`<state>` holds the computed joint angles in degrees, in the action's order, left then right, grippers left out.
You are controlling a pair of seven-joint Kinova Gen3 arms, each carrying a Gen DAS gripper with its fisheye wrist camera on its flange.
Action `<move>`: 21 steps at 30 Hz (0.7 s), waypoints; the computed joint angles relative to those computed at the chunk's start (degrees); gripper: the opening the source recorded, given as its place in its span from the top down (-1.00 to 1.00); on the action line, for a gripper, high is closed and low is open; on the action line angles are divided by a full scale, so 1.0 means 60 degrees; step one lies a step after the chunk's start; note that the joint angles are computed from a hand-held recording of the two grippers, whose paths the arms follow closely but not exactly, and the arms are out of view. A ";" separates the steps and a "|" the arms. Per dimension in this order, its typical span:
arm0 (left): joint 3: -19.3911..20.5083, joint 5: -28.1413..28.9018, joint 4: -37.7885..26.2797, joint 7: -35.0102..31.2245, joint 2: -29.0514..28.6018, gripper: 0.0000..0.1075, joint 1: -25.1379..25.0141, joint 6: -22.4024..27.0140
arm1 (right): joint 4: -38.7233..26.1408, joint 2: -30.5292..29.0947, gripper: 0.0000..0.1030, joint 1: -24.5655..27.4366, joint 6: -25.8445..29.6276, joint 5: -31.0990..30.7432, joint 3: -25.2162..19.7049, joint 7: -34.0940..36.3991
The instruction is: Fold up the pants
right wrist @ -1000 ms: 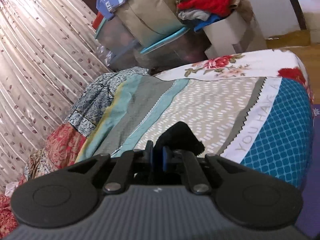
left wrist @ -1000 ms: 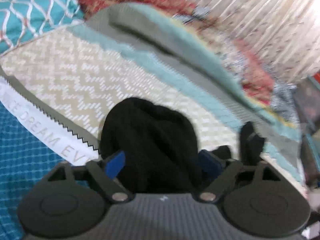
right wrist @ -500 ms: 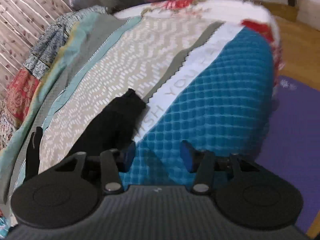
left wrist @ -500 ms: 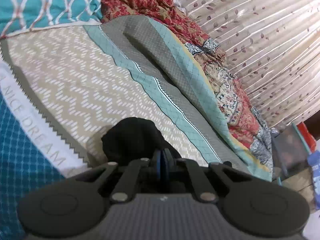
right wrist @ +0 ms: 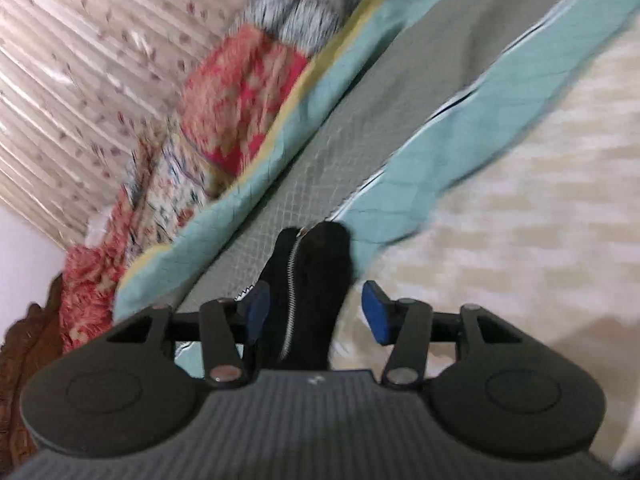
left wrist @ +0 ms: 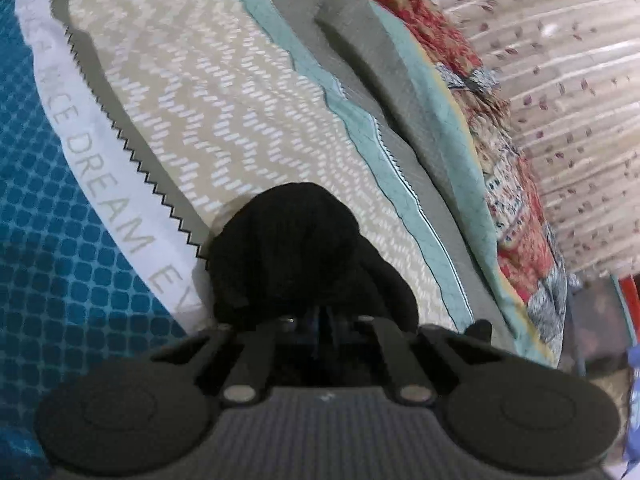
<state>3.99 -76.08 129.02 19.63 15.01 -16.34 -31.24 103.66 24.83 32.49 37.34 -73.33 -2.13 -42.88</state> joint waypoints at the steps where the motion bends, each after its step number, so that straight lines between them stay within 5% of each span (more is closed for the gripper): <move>1: -0.0050 0.0029 0.0115 -0.0179 -0.0151 0.92 -0.0057 -0.0120 | -0.0322 0.0265 -0.19 -0.0434 -0.0133 0.0388 0.0171 -0.0356; 4: -0.0182 -0.0261 0.0313 -0.0124 -0.0620 0.92 -0.0153 -0.0411 | -0.0914 0.0904 -0.16 -0.1762 -0.0356 0.1163 0.1045 -0.1321; 6: -0.0363 -0.0390 0.0413 -0.0092 -0.0944 0.93 -0.0151 -0.0648 | -0.0840 0.0985 0.66 -0.2487 -0.0228 0.0937 0.1920 -0.1488; 8: -0.0485 -0.0249 0.0486 -0.0182 -0.1263 0.93 0.0022 -0.0668 | -0.0437 0.0734 0.82 -0.2522 0.0000 0.0204 0.2314 -0.1060; 11: -0.0646 0.0157 0.0543 -0.0557 -0.1440 0.93 0.0219 -0.0928 | 0.0432 -0.0371 0.84 -0.1409 0.0791 -0.0961 0.2311 0.0045; 17: -0.0707 0.0828 0.0107 -0.1156 -0.1136 0.93 0.0370 -0.2026 | 0.2190 -0.2617 0.84 0.1225 0.3087 -0.3174 0.3558 0.1500; 21: -0.0358 0.1256 -0.1122 -0.1393 -0.0139 0.93 0.0584 -0.2481 | 0.1736 -0.3170 0.84 0.2933 0.3072 -0.3278 0.3220 0.1693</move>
<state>1.85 -68.55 122.29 11.27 14.17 -12.84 -46.13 114.08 5.81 50.08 55.78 -93.00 17.19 -32.72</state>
